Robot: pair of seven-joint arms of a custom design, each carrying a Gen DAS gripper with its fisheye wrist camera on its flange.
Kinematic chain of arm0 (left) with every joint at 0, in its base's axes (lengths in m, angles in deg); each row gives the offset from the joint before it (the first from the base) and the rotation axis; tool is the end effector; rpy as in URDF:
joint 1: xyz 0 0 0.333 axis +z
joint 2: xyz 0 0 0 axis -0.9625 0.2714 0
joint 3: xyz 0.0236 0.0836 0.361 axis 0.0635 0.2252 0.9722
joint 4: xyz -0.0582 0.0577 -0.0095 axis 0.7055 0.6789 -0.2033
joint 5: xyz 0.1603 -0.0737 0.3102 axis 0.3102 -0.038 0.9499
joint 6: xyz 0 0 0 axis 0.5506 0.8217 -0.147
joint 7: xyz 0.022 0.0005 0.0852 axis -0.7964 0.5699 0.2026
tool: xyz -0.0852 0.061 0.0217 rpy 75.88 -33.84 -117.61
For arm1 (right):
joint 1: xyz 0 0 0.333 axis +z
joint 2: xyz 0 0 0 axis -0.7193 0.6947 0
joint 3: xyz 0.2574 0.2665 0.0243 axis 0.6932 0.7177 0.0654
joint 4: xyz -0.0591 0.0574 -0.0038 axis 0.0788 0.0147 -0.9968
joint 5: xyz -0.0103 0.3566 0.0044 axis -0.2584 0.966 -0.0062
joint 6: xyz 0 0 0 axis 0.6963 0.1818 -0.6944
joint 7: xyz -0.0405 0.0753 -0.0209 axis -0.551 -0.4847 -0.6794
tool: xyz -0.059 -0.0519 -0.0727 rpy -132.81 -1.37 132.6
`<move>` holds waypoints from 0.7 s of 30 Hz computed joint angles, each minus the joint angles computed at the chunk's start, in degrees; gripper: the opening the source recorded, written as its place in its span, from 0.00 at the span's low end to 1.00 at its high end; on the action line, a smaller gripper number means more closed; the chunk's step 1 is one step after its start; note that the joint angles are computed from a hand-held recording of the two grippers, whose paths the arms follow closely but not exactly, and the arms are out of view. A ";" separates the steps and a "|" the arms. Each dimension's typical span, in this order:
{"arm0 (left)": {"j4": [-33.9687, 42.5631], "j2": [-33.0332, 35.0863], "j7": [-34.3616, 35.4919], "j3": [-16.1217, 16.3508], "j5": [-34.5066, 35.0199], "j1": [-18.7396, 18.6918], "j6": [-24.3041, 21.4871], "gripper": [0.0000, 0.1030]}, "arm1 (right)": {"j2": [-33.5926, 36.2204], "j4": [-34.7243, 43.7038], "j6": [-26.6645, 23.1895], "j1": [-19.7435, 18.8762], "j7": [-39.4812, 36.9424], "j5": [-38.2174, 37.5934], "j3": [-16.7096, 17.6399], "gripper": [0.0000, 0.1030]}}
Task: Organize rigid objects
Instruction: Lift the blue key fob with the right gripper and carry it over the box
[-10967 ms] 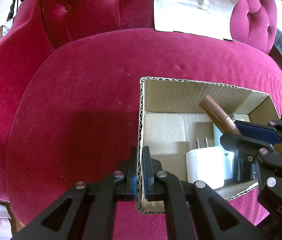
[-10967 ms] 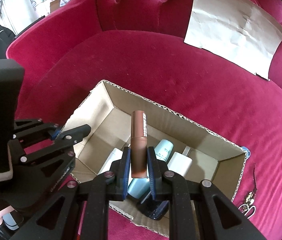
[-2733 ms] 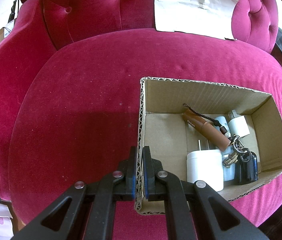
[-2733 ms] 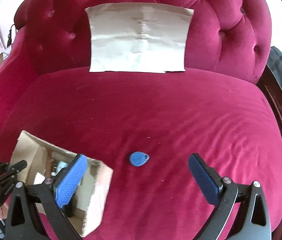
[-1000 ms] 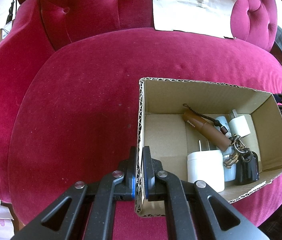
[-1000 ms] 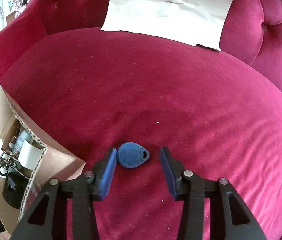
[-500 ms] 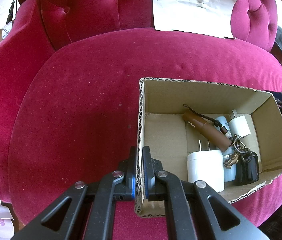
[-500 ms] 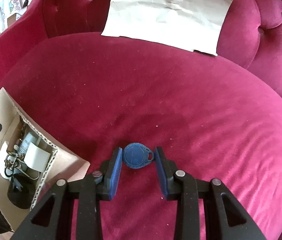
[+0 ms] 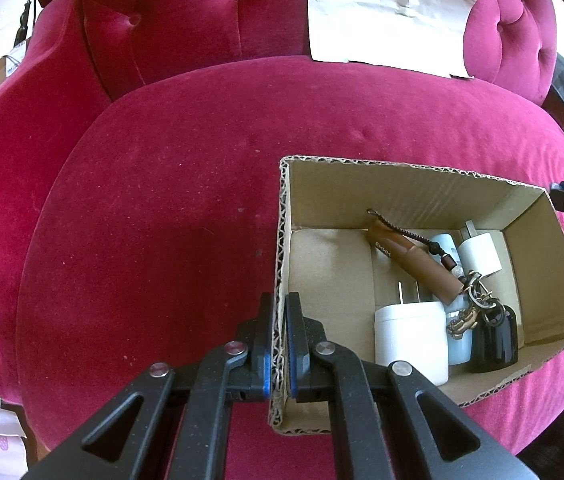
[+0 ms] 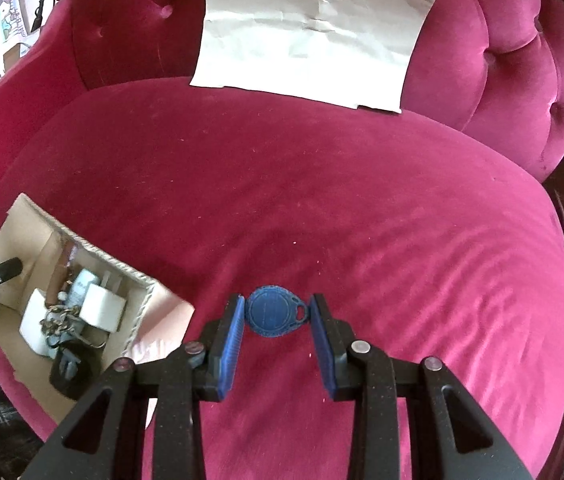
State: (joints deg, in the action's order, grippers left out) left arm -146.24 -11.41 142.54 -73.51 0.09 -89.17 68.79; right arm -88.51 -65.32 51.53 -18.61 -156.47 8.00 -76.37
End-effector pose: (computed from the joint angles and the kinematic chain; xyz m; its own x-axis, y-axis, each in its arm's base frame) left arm 0.4807 -0.2631 0.4992 -0.4301 -0.8997 -0.0749 -0.7849 0.4136 -0.4614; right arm 0.4048 0.2919 0.4921 -0.5979 -0.8003 0.0447 -0.7174 0.5094 -0.4753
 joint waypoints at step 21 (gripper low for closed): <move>-0.30 -0.07 -1.65 0.02 1.29 -0.18 0.08 0.05 | 4.79 13.54 -5.05 4.27 -5.07 0.64 0.64 0.34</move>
